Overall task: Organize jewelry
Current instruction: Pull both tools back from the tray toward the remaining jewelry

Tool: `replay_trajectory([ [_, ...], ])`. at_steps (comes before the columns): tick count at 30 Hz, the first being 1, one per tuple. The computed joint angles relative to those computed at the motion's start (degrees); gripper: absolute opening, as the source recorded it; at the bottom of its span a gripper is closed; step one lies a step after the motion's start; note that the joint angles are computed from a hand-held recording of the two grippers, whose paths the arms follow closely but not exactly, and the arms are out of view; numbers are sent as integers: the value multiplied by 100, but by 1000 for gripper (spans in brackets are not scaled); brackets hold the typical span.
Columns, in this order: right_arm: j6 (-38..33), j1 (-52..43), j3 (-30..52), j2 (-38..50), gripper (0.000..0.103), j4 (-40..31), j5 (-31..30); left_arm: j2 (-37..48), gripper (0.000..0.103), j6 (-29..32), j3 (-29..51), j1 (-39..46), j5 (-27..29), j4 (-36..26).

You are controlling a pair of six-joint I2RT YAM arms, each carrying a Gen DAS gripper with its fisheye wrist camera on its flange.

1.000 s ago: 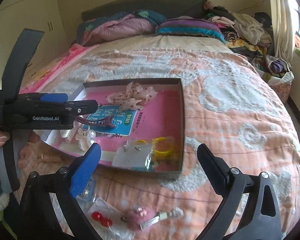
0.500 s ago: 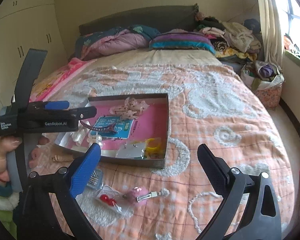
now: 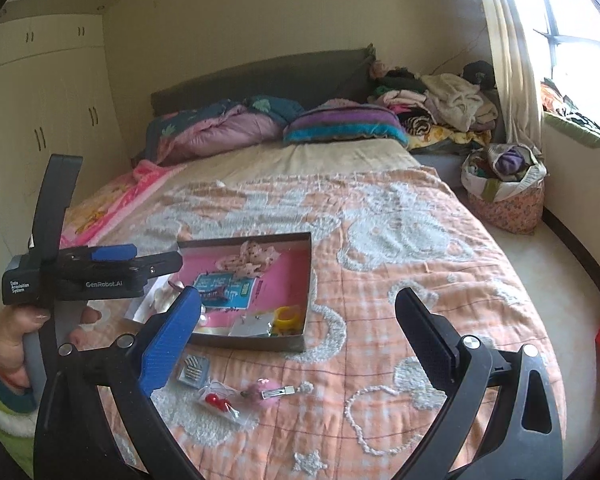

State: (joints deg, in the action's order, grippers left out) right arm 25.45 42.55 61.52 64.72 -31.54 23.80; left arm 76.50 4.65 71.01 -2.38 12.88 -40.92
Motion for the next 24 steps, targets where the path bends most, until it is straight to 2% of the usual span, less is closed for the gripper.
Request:
replay_trajectory([
  [12,140,520,-51,-887,99,-466,747,-865,94,-72,-259,-273,-39,-235],
  [24,385,1457,136,-1205,99,-1032,1629,-1655,94,-79,-568,-562,-105,-520],
])
